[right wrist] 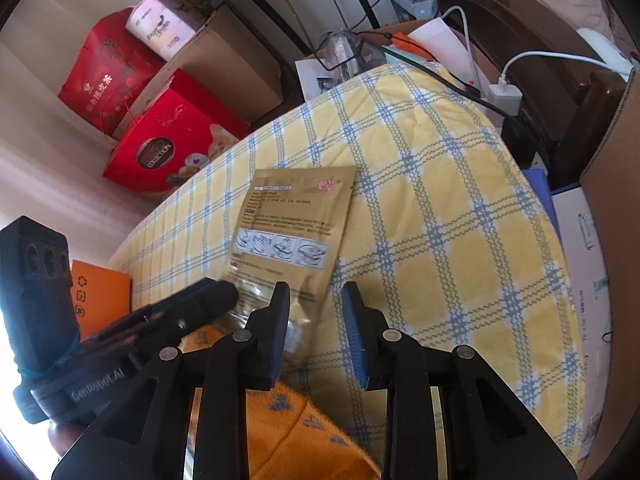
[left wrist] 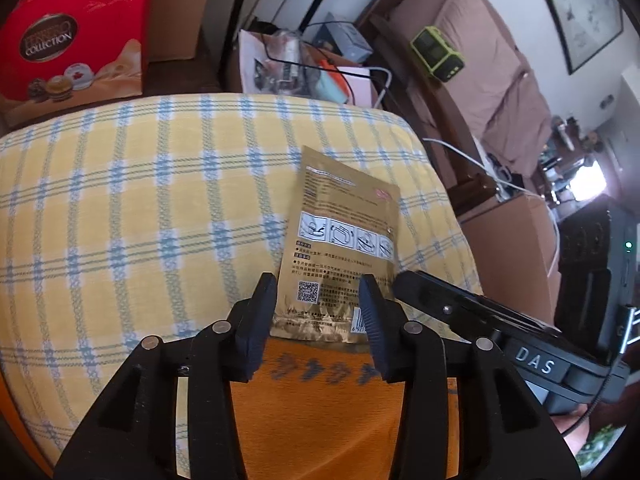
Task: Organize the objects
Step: 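Close the left gripper on the sachet edge and lift it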
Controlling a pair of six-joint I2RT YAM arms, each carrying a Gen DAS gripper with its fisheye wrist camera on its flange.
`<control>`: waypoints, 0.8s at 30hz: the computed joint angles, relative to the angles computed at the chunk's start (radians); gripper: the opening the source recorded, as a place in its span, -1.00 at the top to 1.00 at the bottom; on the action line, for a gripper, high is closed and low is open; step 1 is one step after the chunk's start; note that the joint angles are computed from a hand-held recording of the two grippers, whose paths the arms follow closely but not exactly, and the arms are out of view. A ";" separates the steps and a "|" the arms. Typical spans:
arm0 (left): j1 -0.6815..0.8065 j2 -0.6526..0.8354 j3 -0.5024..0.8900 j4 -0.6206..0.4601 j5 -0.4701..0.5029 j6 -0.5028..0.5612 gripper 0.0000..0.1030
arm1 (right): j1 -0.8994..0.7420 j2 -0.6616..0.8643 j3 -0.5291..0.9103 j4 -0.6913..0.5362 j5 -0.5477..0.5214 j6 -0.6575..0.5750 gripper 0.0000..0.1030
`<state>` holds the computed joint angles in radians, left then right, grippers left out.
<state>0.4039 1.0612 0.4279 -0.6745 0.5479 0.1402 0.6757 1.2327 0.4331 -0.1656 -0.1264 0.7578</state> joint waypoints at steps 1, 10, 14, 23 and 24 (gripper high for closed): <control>0.008 0.022 0.003 -0.002 0.018 0.007 0.51 | -0.002 0.002 -0.003 0.008 -0.004 0.001 0.46; 0.080 0.102 0.005 -0.019 0.142 0.048 0.83 | -0.041 0.002 -0.021 0.043 -0.078 0.005 0.51; 0.073 0.055 0.018 -0.075 0.178 0.049 0.90 | -0.045 -0.008 -0.027 0.046 -0.099 0.000 0.51; -0.040 -0.086 0.061 -0.162 0.150 -0.033 0.91 | -0.069 -0.124 -0.041 -0.035 -0.181 -0.046 0.62; -0.078 -0.105 0.063 -0.154 0.133 -0.065 0.91 | -0.060 -0.139 -0.032 -0.076 -0.160 -0.064 0.62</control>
